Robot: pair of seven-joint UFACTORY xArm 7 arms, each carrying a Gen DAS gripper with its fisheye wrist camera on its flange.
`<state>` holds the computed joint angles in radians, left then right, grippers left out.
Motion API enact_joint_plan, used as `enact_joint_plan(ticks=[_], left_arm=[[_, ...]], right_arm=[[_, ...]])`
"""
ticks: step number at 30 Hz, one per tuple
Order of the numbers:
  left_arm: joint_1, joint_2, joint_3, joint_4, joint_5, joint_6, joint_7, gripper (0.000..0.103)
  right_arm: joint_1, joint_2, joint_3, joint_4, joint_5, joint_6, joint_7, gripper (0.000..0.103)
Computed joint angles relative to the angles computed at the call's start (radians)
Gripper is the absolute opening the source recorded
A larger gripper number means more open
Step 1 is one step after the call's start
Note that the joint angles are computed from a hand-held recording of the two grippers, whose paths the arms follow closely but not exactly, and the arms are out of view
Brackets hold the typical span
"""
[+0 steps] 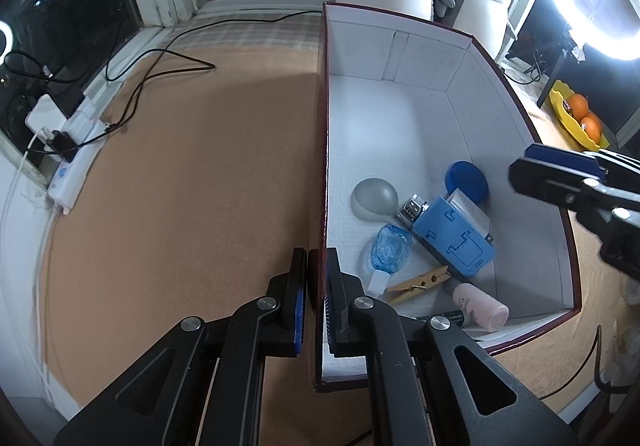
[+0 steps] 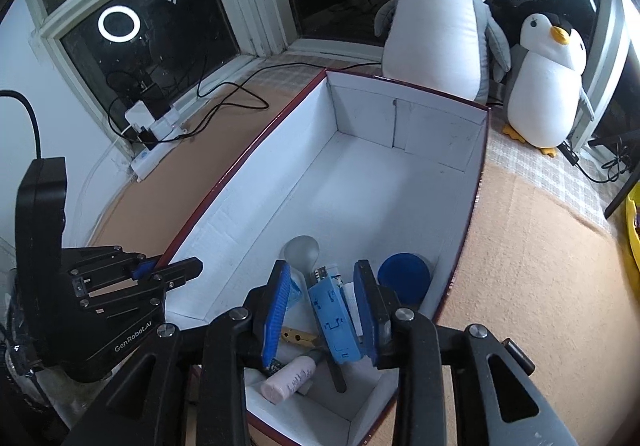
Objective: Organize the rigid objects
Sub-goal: 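Move the right gripper back to the black cylinder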
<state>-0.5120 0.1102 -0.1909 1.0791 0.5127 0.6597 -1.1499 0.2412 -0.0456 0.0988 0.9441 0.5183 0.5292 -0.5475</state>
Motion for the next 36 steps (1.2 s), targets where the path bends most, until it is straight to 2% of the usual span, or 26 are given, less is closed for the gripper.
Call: enact_joint_plan(ticks=[6,10,17,21,36], left_arm=[[0.001,0.007,0.001,0.009,-0.005,0.006,0.024,0.006],[-0.001,0.016,0.002,0.021,-0.005,0.02,0.043,0.006],[-0.005,0.028,0.007,0.038,-0.008,0.035,0.075,0.006],[-0.007,0.033,0.009,0.045,-0.012,0.041,0.09,0.006],[-0.007,0.049,0.016,0.064,-0.033,0.046,0.15,0.006]], right_arm=[[-0.028,-0.05,-0.038,-0.039,0.056,-0.007,-0.02,0.03],[-0.066,-0.072,-0.074,-0.063,0.049,-0.01,-0.001,0.033],[-0.153,-0.035,-0.113,-0.079,-0.058,-0.018,0.069,0.034],[-0.184,0.007,-0.109,-0.075,-0.106,-0.018,0.093,0.034],[-0.222,0.13,-0.079,-0.058,-0.278,-0.039,0.197,0.038]])
